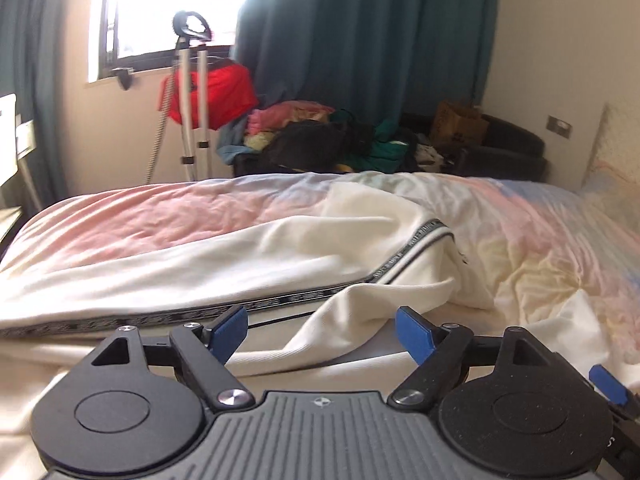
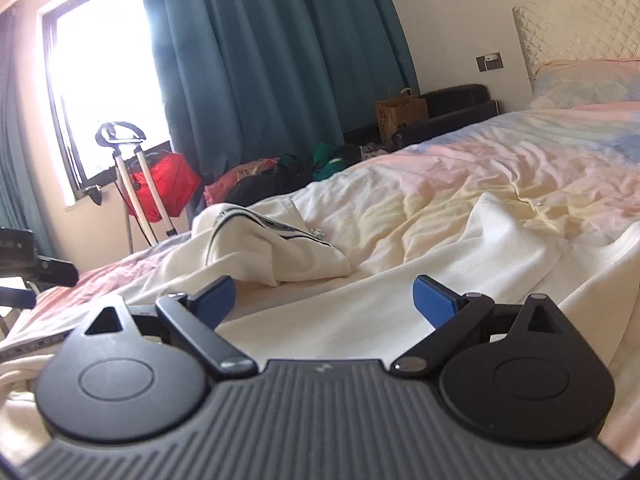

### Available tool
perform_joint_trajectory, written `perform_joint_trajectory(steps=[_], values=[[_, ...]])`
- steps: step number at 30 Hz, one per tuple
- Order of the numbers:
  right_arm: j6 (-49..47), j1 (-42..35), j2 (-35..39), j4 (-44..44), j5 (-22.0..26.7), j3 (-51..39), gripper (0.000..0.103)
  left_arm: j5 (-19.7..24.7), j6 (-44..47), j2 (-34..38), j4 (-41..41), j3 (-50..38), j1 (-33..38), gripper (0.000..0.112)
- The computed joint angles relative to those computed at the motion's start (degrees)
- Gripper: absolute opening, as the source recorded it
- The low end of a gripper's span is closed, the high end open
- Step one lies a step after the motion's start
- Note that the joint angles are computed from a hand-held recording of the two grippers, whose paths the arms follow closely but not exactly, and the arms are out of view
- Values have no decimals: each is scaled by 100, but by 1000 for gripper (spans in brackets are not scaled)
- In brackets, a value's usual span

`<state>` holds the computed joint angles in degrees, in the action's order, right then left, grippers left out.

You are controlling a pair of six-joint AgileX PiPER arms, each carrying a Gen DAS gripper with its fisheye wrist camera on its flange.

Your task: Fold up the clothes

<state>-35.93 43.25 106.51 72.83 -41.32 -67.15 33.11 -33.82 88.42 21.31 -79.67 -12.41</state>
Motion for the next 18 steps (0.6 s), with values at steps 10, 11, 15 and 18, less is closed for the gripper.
perform_joint_trajectory(steps=[10,11,15,18], values=[[-1827,199,-35,873,-169,-218,97,2193,-1409,-1350,1570,-1301,-1259,103],[-1940,208,-135,1081,-46,-218,97,2047,-1506,-1566,1599,-919,-1239,103],[-2129,141,-746,1764,811,53,97,1411,-1769,-2398,1549,554,-1026,103],[-2136,-117,-1155,2597,1857,160,97,862,-1642,-3059,1290,1620,-603,103]])
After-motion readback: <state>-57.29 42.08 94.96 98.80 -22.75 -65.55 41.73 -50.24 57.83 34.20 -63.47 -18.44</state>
